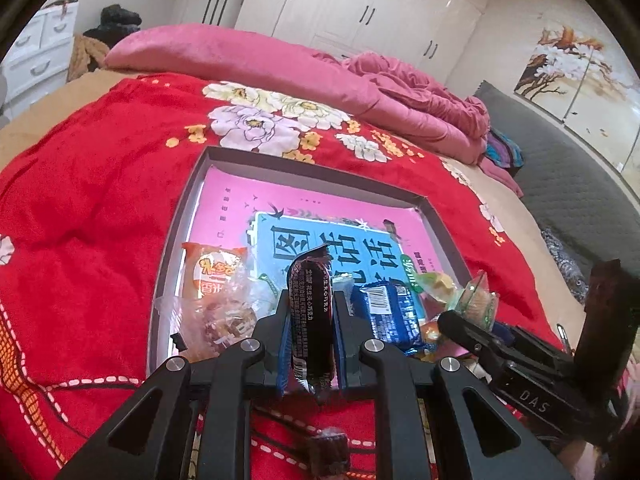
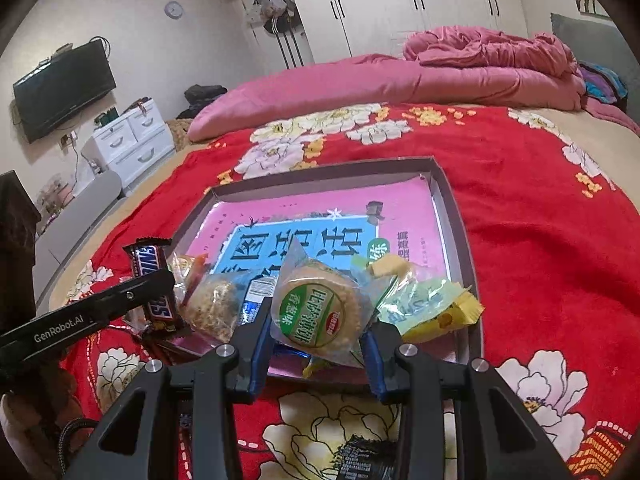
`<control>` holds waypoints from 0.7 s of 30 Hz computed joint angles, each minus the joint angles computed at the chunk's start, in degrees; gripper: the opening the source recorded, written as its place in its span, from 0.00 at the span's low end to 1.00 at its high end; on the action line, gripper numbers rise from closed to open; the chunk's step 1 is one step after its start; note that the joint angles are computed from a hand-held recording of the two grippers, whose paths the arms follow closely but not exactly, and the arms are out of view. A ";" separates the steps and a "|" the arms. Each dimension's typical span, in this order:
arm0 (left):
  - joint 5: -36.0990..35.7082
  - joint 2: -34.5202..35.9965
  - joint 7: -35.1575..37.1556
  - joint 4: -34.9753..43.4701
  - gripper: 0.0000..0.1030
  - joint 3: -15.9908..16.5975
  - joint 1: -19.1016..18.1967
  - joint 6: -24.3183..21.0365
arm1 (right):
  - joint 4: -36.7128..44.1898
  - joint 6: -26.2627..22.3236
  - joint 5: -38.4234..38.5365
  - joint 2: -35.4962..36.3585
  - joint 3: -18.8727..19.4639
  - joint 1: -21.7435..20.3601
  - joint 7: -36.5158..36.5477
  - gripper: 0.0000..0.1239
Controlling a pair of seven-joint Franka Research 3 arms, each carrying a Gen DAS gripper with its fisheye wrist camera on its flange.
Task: Organize snacks
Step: 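Lower the Snickers bar into the tray with left tool while right tool lowers the cake pack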
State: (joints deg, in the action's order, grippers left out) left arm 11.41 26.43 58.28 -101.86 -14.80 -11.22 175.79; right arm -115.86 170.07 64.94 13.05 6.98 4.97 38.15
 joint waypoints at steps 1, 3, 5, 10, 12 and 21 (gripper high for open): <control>-0.05 0.20 -0.06 0.23 0.17 0.03 0.04 -0.12 | 0.21 -0.20 -1.80 0.44 -0.56 0.45 1.86 0.33; -0.32 0.56 0.15 0.60 0.17 -0.39 0.46 -0.29 | 0.26 -0.13 -3.18 0.84 -0.60 0.55 3.21 0.33; -0.24 0.78 0.28 0.88 0.17 -0.31 0.42 -0.36 | 0.43 0.26 -4.62 1.33 -0.59 0.64 4.70 0.33; -0.37 0.86 0.78 0.94 0.17 -0.57 0.77 -0.34 | 0.45 0.84 -6.03 1.62 0.12 0.02 6.28 0.34; -0.40 0.75 0.47 0.86 0.17 -0.25 0.54 -0.18 | 0.33 1.21 -6.53 1.64 0.25 -0.15 6.79 0.37; -0.50 0.25 -0.48 0.11 0.18 -0.10 0.73 0.74 | 0.15 1.91 -2.15 0.89 1.65 -1.53 3.28 0.44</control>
State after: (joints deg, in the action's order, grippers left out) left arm 10.90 26.68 57.80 -101.75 -14.91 -10.48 176.53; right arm -115.70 171.97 62.79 13.94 8.63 3.44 41.42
